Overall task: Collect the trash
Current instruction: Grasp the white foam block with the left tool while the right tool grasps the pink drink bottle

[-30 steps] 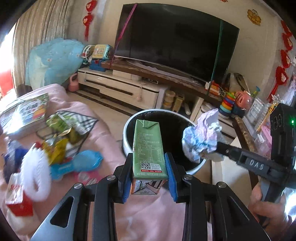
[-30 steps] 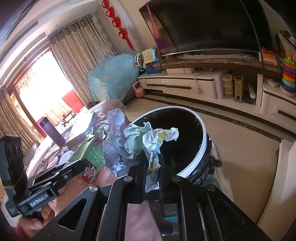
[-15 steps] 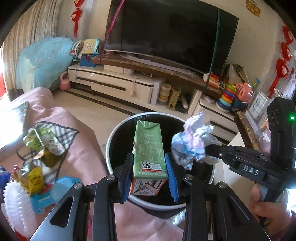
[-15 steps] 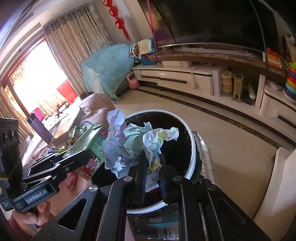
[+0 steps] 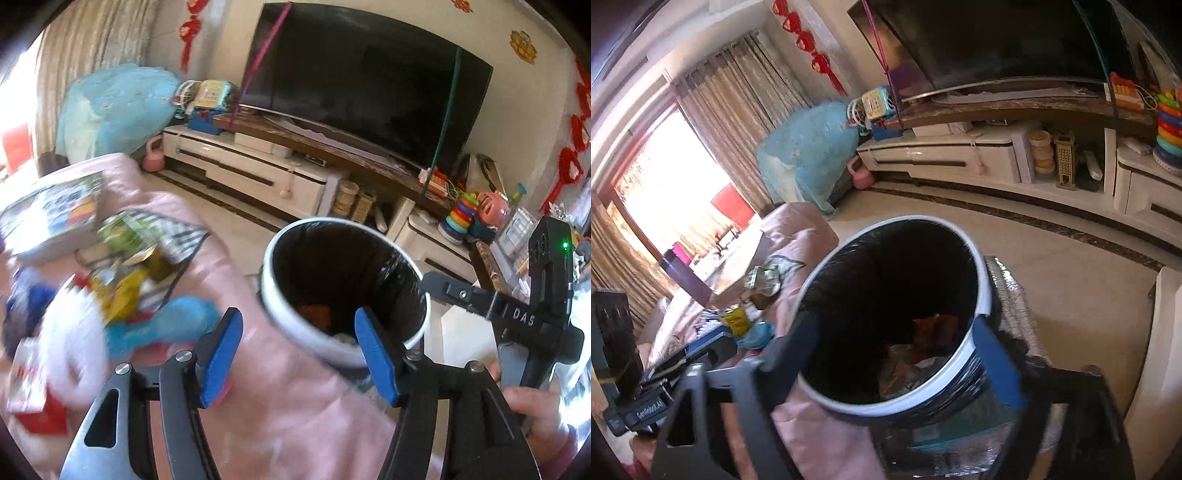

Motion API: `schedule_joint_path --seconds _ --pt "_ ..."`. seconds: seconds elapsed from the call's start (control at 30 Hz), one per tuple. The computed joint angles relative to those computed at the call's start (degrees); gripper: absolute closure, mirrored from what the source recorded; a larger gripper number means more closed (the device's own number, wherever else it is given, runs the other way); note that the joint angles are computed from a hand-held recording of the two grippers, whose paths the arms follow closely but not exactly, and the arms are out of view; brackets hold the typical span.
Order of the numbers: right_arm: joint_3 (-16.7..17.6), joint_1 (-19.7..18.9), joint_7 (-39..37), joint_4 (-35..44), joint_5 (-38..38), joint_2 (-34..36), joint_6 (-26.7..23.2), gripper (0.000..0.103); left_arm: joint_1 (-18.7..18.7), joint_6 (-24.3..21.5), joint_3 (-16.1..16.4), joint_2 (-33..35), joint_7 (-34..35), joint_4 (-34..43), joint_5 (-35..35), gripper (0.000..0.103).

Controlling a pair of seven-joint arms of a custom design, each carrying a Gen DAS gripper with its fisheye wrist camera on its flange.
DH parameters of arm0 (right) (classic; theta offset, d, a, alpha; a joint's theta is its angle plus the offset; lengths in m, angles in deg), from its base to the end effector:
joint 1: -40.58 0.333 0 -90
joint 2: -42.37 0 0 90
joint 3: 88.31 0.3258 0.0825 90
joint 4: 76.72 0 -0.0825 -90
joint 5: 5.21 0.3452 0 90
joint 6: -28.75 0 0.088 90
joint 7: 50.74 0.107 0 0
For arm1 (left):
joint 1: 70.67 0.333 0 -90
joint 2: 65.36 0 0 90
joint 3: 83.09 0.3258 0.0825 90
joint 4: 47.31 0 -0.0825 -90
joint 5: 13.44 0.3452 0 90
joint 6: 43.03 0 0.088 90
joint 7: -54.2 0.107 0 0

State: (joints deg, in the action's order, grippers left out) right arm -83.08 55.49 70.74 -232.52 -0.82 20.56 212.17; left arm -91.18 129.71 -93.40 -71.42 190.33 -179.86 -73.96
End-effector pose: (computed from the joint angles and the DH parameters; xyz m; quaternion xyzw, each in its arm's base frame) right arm 0.3769 0.1332 0.4824 -0.5511 0.7224 -0.1400 0.3935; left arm 0.4527 -0.1981 0.4865 -0.5198 0.7425 -0.4042 0.1228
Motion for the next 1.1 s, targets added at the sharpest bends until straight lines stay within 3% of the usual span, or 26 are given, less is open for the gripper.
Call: schedule_joint_path --seconds 0.13,0.27,0.43,0.73,0.97,1.1 --pt "2.96 0.83 2.85 -1.26 0.83 -1.42 0.52 0.011 -0.94 0.22 2.14 -6.94 2.78 -7.14 -3.96 0.039" --pt "7.71 0.22 6.06 -1.54 0.34 -1.55 1.55 0.010 -1.96 0.44 4.98 -13.94 1.16 -14.18 -2.44 0.038" --pt "10.88 1.61 8.31 0.49 -1.44 0.88 1.15 0.010 0.77 -1.90 7.03 -22.51 -6.28 -21.62 5.19 0.038" --pt "18.05 -1.11 11.41 5.88 -8.57 6.37 -0.75 0.010 6.92 -5.41 8.61 -35.29 -16.10 -30.53 17.69 0.032" --pt "18.31 -0.72 14.22 9.73 -14.84 10.41 -2.77 0.010 8.67 -7.64 12.21 -37.02 -18.44 -31.76 26.04 0.029" --pt "16.87 0.50 15.66 11.54 -18.22 12.20 -3.99 0.010 7.09 -8.64 15.64 -33.80 -18.39 -29.37 30.04 0.024"
